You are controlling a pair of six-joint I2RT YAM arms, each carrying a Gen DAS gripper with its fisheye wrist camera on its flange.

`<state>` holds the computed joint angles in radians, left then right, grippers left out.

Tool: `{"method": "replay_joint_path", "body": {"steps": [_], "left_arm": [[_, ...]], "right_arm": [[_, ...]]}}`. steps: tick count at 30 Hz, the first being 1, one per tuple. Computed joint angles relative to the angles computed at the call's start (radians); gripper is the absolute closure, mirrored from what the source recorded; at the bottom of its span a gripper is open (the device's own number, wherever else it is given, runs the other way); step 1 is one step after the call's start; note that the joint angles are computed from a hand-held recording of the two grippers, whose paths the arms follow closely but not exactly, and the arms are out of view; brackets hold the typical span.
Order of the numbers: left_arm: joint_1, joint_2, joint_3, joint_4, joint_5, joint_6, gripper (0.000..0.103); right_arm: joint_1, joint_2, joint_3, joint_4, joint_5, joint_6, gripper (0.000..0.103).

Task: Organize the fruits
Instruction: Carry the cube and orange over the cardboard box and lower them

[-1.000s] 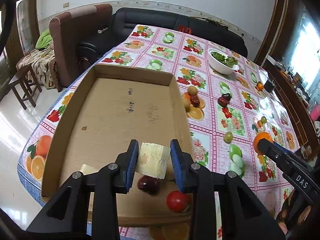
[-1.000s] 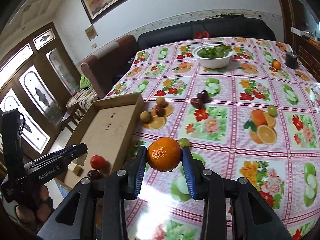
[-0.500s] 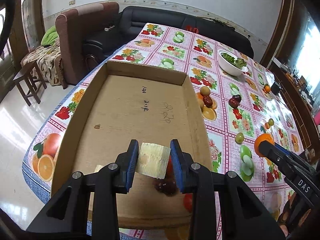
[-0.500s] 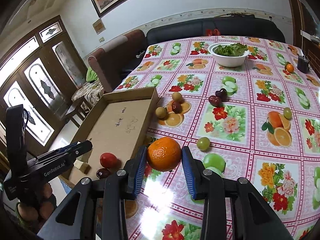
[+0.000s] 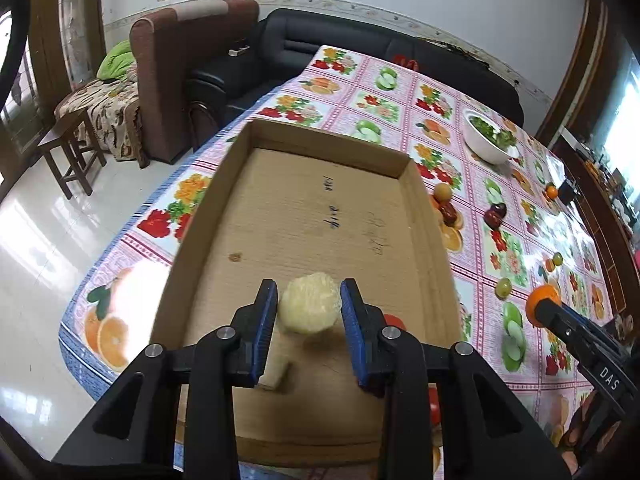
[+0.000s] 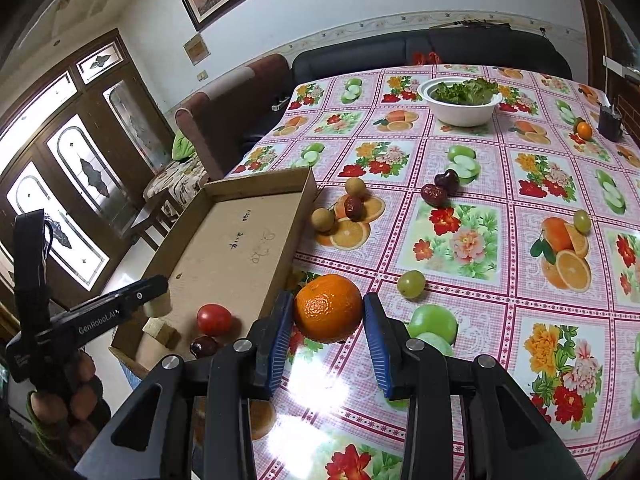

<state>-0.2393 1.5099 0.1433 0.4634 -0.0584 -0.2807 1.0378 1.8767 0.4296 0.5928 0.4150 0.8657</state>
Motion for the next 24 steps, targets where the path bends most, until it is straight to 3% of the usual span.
{"method": "replay_joint_path", "body": {"steps": [14, 19, 24], "left_arm": [[0.149, 0.049, 0.039, 0.002, 0.061, 0.067, 0.073], [0.180, 0.107, 0.079, 0.001, 0.074, 0.081, 0.073], [0.164, 0.209, 0.139, 0.008, 0.054, 0.082, 0.073]], "right_arm": [[-0.024, 0.056, 0.079, 0.001, -0.056, -0.048, 0.067], [-0.025, 0.115, 0.205, -0.038, -0.098, -0.106, 0.067], [-0.045, 0.254, 0.423, -0.134, -0.174, -0.176, 0.067]]}}
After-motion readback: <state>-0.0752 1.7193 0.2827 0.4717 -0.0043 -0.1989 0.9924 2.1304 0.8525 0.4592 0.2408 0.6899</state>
